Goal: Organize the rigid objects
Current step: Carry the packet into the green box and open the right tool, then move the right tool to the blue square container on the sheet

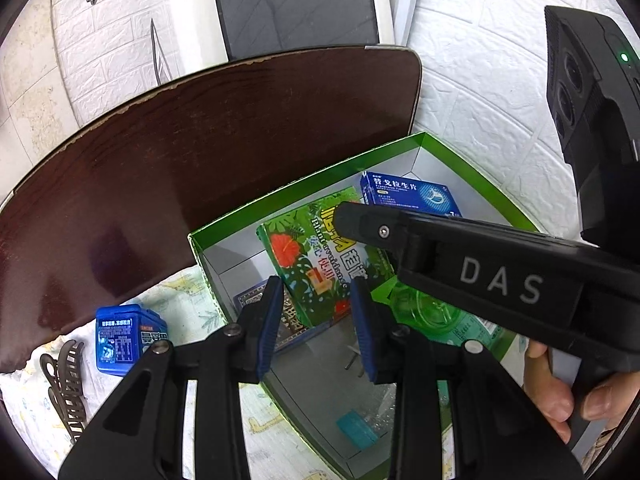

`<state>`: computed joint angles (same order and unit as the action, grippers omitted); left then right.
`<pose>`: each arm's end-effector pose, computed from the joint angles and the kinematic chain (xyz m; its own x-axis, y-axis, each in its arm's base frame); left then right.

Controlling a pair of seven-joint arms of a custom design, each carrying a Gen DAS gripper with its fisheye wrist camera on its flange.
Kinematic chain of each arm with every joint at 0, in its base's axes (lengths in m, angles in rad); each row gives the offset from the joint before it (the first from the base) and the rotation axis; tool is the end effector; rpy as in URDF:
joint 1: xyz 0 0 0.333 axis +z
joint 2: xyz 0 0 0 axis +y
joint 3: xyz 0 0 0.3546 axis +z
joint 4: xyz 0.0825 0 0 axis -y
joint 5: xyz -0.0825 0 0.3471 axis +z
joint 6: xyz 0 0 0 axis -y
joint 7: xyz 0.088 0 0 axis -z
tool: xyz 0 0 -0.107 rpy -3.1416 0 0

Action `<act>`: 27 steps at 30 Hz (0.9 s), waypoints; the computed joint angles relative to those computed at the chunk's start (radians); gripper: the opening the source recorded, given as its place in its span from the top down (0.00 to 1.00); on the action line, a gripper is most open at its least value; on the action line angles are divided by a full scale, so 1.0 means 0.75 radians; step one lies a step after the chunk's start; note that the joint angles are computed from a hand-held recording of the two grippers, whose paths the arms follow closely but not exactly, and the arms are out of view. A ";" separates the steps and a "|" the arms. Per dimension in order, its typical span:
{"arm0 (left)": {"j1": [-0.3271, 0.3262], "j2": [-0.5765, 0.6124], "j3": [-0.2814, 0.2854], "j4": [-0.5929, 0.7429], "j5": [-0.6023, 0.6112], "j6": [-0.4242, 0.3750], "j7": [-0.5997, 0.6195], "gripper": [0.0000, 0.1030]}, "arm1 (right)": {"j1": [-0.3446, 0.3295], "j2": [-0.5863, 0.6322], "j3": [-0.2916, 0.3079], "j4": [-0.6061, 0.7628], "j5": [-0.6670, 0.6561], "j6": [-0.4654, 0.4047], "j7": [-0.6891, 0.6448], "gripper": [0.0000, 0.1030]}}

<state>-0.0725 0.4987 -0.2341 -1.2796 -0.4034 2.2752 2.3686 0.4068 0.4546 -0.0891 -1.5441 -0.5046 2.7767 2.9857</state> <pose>0.7014 -0.1832 0.5720 -0.7697 -0.6366 0.0486 -0.5183 0.5786 -0.6297 0.6680 0.2568 0.5271 -0.3978 -0.7704 -0.4982 -0.5328 0.6361 -0.5582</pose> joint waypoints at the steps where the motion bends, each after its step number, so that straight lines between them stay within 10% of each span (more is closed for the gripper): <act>1: -0.005 0.008 0.004 0.008 0.009 -0.003 -0.007 0.68 | -0.003 0.005 0.002 0.002 0.004 0.001 -0.003 0.77; 27: 0.180 -0.084 0.047 -0.139 -0.160 0.169 -0.048 0.58 | 0.040 0.061 0.050 0.151 0.016 -0.171 -0.012 0.78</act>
<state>0.0622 0.4359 -0.1991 -1.3840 -0.5234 2.4021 2.3326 0.4370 0.5003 -0.0515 -1.4310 -0.4930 2.6487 2.9767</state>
